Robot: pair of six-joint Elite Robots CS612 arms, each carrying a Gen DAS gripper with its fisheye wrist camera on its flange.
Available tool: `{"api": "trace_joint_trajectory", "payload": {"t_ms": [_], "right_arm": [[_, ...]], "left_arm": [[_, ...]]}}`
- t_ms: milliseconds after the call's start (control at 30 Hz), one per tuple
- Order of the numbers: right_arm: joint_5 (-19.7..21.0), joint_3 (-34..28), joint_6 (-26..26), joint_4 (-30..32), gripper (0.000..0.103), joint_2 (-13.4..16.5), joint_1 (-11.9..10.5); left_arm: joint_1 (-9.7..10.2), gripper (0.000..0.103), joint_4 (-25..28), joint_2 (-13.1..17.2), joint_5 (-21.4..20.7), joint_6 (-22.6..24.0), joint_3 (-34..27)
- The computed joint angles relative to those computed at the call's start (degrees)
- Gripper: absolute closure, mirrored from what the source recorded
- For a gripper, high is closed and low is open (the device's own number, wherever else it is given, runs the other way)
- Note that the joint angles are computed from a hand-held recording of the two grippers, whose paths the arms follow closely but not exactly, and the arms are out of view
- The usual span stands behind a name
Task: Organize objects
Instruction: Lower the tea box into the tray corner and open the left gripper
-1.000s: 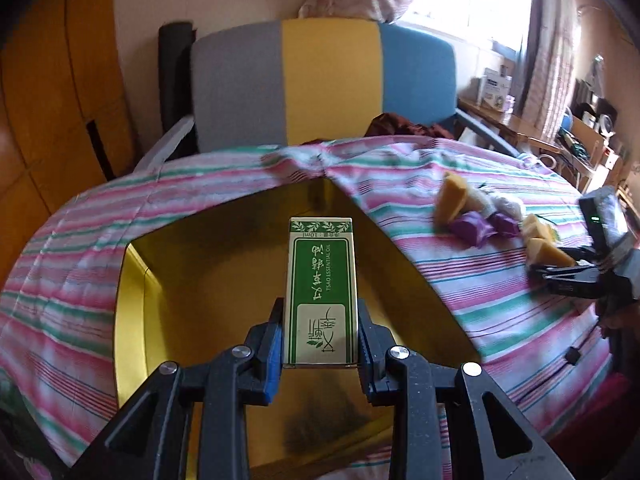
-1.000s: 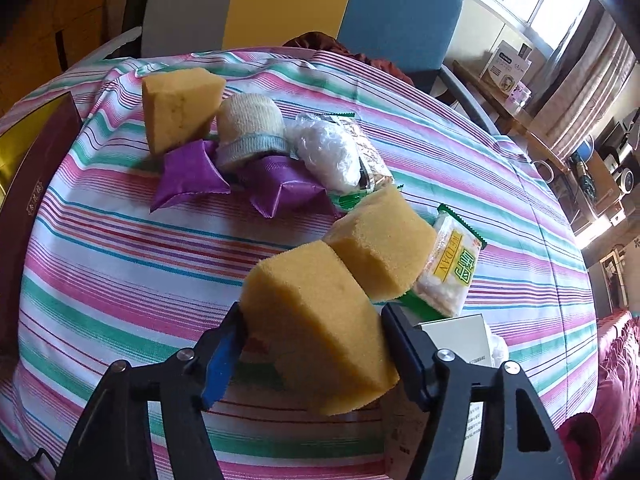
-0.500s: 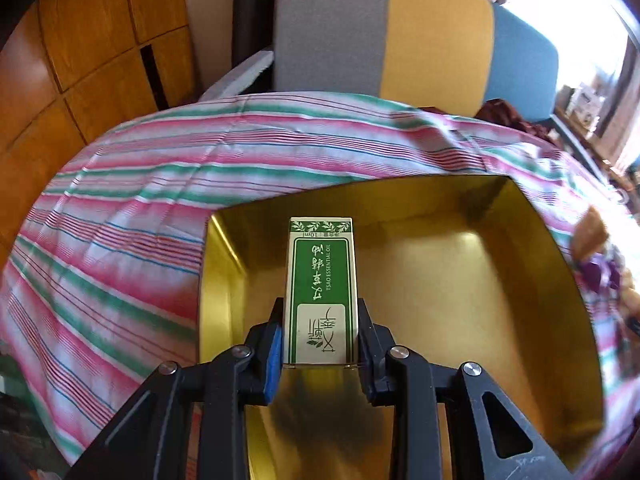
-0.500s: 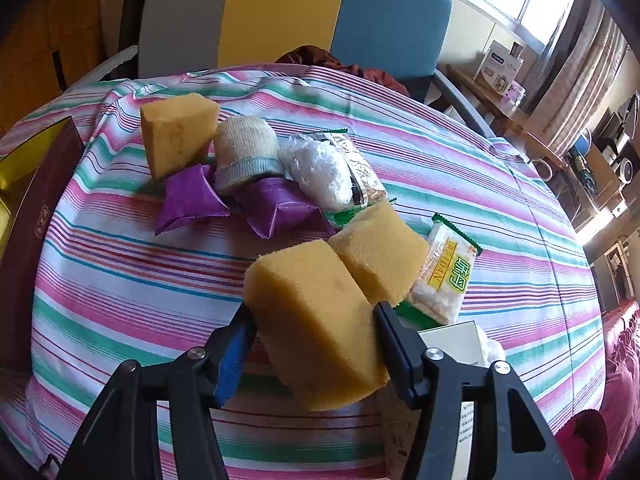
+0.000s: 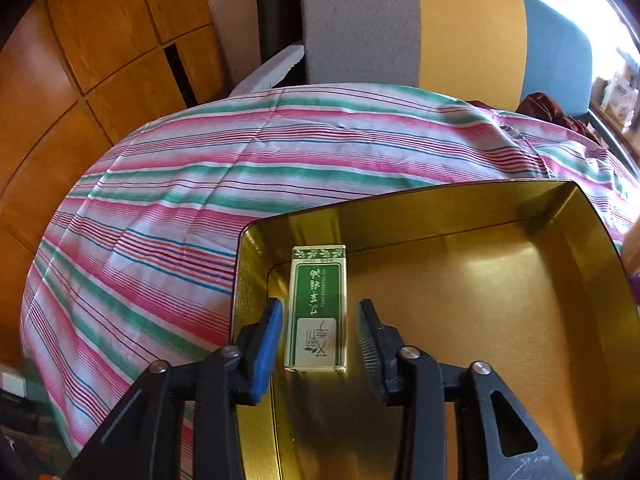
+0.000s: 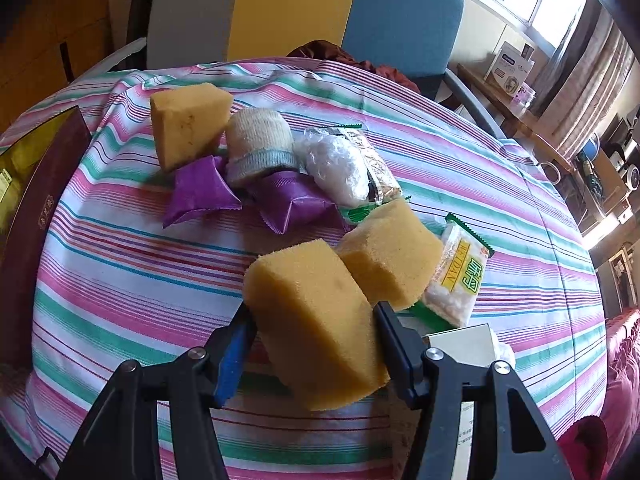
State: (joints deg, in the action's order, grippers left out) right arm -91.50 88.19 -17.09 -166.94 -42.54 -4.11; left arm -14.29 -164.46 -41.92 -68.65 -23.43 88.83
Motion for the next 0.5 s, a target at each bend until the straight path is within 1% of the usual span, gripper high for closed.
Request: {"api": "trace_joint_trajectory", "payload": {"t_ms": [67, 167, 200, 267, 333, 400, 500], "right_arm": [[0.0, 0.0, 0.1, 0.0, 0.043, 0.0, 0.0], [0.2, -0.1, 0.2, 0.0, 0.043, 0.0, -0.1], [0.3, 0.0, 0.3, -0.1, 0.043, 0.0, -0.1], [0.9, 0.2, 0.6, -0.7, 0.043, -0.2, -0.2], [2.4, 0.7, 1.0, -1.9, 0.043, -0.5, -0.4], [3.8, 1.0, 1.1, -2.3, 0.043, -0.7, -0.6], [4.0, 1.1, 0.7, -1.9, 0.043, -0.8, -0.4]], "left_arm": [[-0.04, 0.062, -0.1, -0.1, 0.1, -0.5, 0.2], [-0.4, 0.062, -2.1, -0.9, 0.8, -0.8, 1.7], [-0.72, 0.062, -3.4, -1.6, 1.4, -0.7, 2.7], [-1.02, 0.058, -5.8, -2.6, 1.5, -1.0, 4.4], [-1.58, 0.05, -9.6, -4.1, 1.7, -2.4, 7.2], [-2.32, 0.049, -12.8, -5.6, 1.9, -2.5, 10.1], [-3.41, 0.049, -15.6, -7.3, 1.6, -2.9, 13.5]]}}
